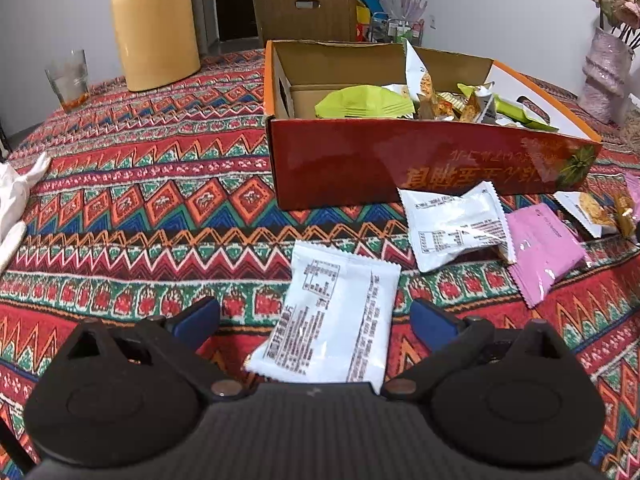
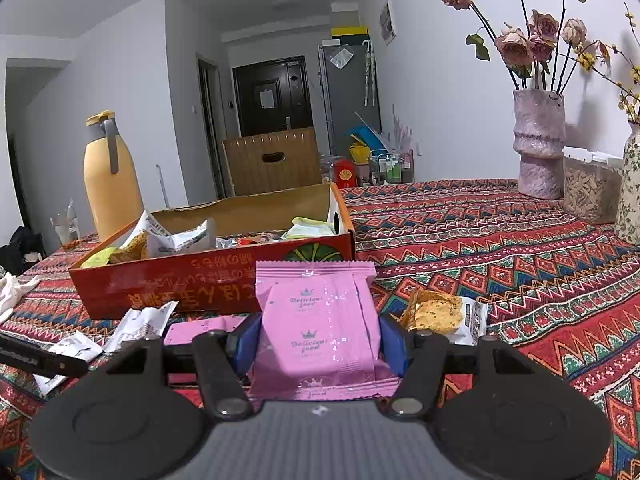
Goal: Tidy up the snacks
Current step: 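Grasp a white packet from the table with the left gripper, then carry the white packet and pink packet into the box and open both grippers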
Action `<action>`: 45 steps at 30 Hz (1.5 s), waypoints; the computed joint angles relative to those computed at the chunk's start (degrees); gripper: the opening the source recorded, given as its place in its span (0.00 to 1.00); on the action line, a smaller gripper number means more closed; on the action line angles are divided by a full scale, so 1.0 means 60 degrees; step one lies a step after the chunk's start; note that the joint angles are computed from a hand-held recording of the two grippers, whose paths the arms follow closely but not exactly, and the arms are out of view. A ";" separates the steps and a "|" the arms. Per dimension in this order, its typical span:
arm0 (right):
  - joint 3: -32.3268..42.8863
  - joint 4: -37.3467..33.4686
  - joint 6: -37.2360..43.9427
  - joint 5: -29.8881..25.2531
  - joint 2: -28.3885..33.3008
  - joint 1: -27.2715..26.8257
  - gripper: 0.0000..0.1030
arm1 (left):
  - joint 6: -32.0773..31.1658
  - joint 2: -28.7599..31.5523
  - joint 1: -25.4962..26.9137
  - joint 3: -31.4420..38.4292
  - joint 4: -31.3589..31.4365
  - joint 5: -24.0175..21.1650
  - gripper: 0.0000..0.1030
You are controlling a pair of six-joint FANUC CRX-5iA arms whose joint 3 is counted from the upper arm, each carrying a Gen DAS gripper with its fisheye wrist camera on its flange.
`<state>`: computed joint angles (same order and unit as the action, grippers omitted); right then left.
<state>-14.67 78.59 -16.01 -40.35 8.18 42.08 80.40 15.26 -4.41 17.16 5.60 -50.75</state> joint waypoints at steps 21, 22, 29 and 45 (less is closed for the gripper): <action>-0.0040 0.0237 -0.0030 -0.0085 -0.0020 0.0047 0.59 | -0.0716 -0.0841 -0.0118 -0.1127 0.0541 0.1091 0.51; -0.0025 0.0238 0.0003 -0.0092 -0.0023 0.0051 0.59 | -0.0730 -0.0872 -0.0115 -0.1146 0.0577 0.1147 0.51; 0.0190 0.0456 0.0284 -0.0075 -0.0002 0.0026 0.59 | -0.1006 -0.1045 -0.0088 -0.1221 0.1095 0.1666 0.51; 0.2396 0.0873 0.1391 0.0519 0.1183 -0.0555 0.59 | -0.0117 -0.0133 -0.0293 0.0601 0.1192 0.2283 0.51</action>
<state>-0.29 83.83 -7.66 -37.24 15.28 38.75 79.70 14.46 -6.17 20.76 12.75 -37.05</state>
